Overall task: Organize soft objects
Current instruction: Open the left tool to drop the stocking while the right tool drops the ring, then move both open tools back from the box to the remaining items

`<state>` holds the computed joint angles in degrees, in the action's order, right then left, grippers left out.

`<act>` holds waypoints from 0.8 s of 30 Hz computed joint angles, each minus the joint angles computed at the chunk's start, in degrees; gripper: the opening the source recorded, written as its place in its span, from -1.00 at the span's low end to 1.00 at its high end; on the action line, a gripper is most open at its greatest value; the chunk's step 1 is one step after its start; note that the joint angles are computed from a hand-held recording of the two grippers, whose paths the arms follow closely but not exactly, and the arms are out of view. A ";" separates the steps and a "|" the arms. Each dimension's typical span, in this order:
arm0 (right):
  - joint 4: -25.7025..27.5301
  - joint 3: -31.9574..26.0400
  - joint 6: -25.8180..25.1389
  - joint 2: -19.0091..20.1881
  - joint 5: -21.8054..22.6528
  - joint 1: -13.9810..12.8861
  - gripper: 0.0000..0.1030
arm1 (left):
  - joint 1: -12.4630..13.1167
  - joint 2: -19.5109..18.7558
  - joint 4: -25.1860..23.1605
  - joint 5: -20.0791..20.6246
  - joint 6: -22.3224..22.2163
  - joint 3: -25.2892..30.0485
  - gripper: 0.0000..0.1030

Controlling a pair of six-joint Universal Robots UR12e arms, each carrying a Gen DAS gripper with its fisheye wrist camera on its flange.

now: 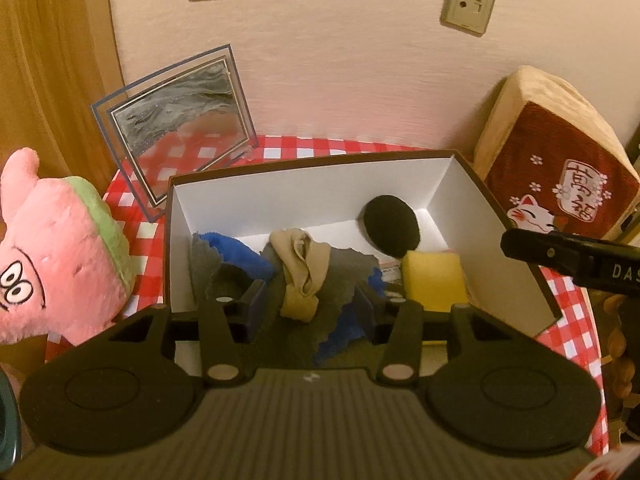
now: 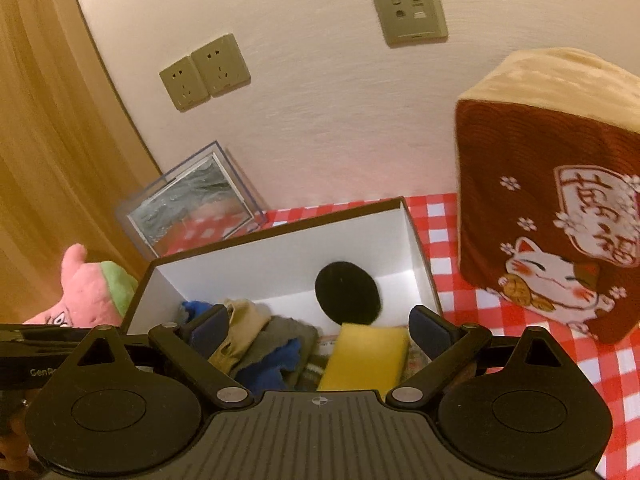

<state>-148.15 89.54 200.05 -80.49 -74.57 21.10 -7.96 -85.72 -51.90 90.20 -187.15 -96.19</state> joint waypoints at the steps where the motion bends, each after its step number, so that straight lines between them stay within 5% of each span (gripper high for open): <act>1: 0.21 0.32 0.00 -0.41 0.04 -0.05 0.86 | -0.09 0.32 -0.06 -0.13 -0.02 -0.16 -0.12; 24: 1.54 10.71 2.75 -11.95 -0.55 -0.52 0.86 | -4.40 8.23 -3.21 -1.36 -1.83 -4.82 -0.12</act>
<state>-146.61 100.25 202.79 -92.44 -75.12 20.58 -12.35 -77.49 -55.11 88.84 -188.98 -101.01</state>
